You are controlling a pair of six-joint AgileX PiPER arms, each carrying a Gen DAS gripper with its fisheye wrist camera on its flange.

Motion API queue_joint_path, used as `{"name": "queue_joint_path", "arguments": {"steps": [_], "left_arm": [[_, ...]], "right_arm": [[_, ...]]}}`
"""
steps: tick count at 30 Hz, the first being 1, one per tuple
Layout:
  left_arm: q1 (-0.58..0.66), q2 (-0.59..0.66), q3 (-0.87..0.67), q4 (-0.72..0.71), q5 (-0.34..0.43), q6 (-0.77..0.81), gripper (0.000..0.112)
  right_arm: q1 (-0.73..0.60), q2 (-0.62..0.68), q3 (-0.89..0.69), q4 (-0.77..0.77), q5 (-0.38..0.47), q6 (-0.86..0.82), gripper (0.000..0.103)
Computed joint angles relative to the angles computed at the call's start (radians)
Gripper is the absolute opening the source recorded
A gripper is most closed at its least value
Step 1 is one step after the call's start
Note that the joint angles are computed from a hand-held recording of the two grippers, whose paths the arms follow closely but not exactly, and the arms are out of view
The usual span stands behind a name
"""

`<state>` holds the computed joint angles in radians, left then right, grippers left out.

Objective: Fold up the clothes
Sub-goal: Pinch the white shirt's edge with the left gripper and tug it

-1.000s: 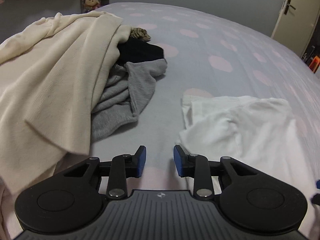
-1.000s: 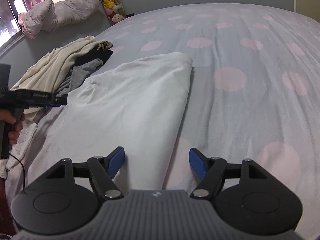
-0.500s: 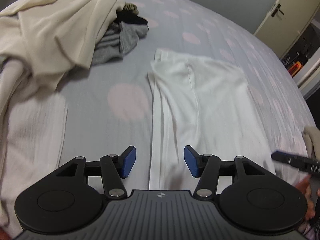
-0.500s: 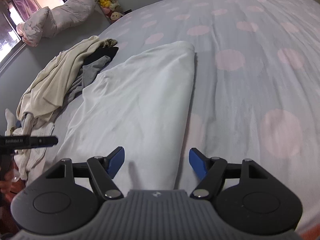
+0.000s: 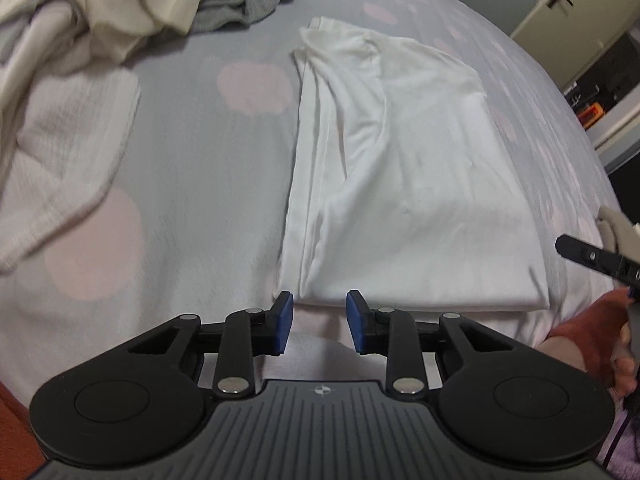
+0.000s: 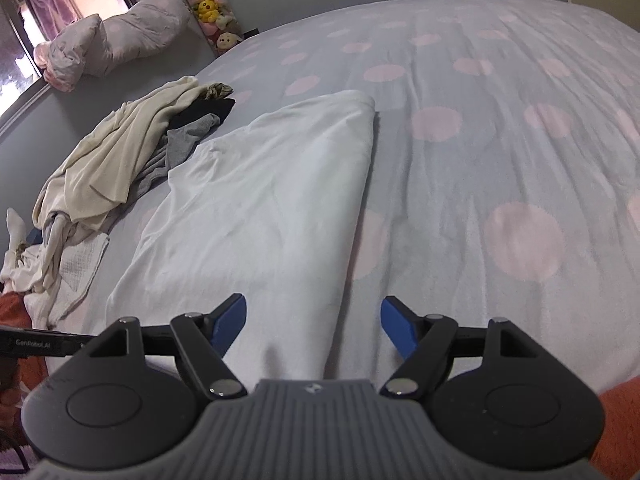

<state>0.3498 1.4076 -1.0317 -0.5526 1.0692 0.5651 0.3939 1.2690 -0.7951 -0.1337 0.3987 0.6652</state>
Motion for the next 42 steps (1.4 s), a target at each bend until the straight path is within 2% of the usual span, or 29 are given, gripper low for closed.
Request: {"name": "queue_joint_path", "arguments": {"steps": [8,14,18,28,32,38,42], "left_arm": [[0.03,0.029,0.036,-0.078,-0.019,0.023,0.025],[0.073,-0.003,0.063,-0.153,-0.016,0.079,0.022],[0.111,-0.027,0.07,-0.213,0.015,0.121,0.022],[0.121,-0.018,0.072,-0.236,0.104,0.133,0.022],[0.097,-0.01,0.083,-0.226,0.046,0.11,0.022],[0.108,0.004,0.095,-0.24,0.013,0.096,0.022],[0.135,-0.023,0.129,-0.343,-0.01,0.186,0.022]], "right_arm": [[0.004,0.011,0.0,-0.005,-0.003,0.007,0.076],[0.003,0.016,0.0,0.0,-0.005,-0.002,0.077],[0.004,0.017,0.0,-0.002,-0.004,0.003,0.077],[0.005,0.024,-0.004,-0.001,-0.003,0.003,0.077],[0.009,0.032,-0.009,-0.005,0.001,-0.001,0.077],[0.003,0.03,-0.004,0.01,-0.002,-0.017,0.078],[0.003,0.035,-0.006,0.015,-0.004,-0.023,0.078]]}}
